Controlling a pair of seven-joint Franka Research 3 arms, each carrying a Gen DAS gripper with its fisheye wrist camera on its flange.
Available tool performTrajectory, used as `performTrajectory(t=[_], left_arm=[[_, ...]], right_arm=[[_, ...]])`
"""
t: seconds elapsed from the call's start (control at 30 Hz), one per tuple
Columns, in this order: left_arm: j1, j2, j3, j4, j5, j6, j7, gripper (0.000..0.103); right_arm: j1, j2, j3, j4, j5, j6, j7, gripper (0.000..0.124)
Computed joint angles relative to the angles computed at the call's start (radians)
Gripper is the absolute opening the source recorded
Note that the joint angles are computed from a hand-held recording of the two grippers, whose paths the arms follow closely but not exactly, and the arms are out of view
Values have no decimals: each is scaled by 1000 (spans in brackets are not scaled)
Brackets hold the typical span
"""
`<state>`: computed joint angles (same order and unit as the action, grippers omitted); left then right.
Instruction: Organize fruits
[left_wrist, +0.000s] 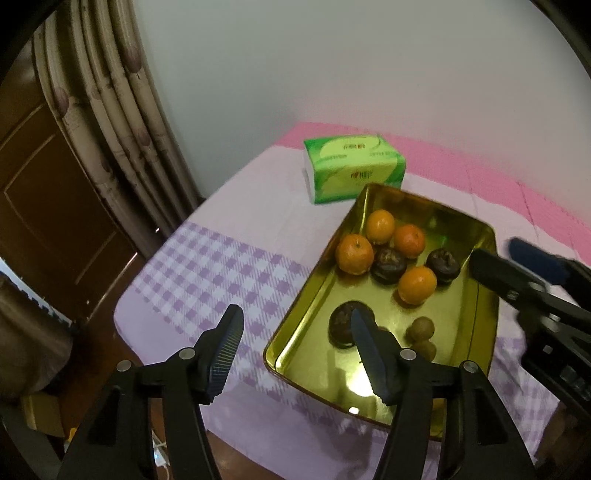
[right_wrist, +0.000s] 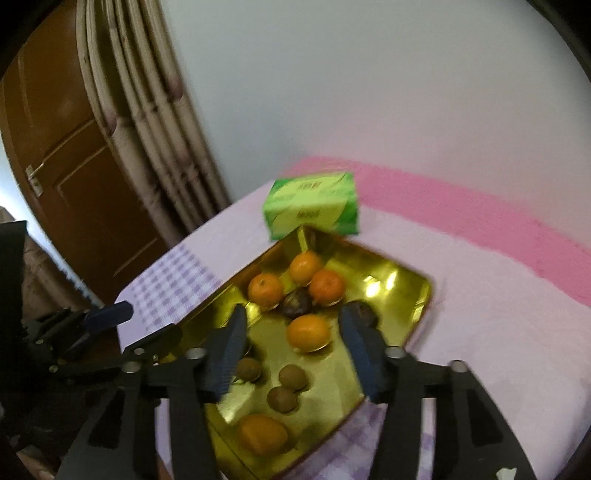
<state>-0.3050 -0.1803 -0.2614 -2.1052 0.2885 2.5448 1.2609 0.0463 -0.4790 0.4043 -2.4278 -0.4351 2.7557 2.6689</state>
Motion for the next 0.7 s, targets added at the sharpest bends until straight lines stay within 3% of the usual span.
performTrajectory(t=[0.13, 0.23, 0.33, 0.37, 0.4, 0.47, 0.53, 0.7], left_arm=[[-7, -44, 13, -40, -34, 79, 15, 63], [-30, -89, 37, -81, -91, 162, 66, 71], [-46, -145, 55, -126, -137, 266, 99, 84], [-31, -162, 44, -135, -118, 287, 81, 98], [-1, -182, 20, -147, -79, 318, 44, 103], [37, -232, -5, -181, -16, 390, -7, 103], [10, -258, 20, -201, -15, 431, -1, 103], [-15, -285, 31, -204, 4, 431, 2, 103]], right_arm=[[-104, -156, 120, -24, -124, -87, 138, 82], [-126, -256, 167, -30, -175, -160, 170, 89], [-127, -331, 185, -39, -191, -209, 189, 93], [-123, -350, 184, -43, -188, -217, 191, 94], [-118, -365, 183, -45, -183, -225, 189, 94], [-108, -397, 178, -51, -170, -239, 183, 95], [-101, -427, 182, -55, -160, -250, 175, 95], [-122, -471, 220, -32, -147, -286, 156, 98]])
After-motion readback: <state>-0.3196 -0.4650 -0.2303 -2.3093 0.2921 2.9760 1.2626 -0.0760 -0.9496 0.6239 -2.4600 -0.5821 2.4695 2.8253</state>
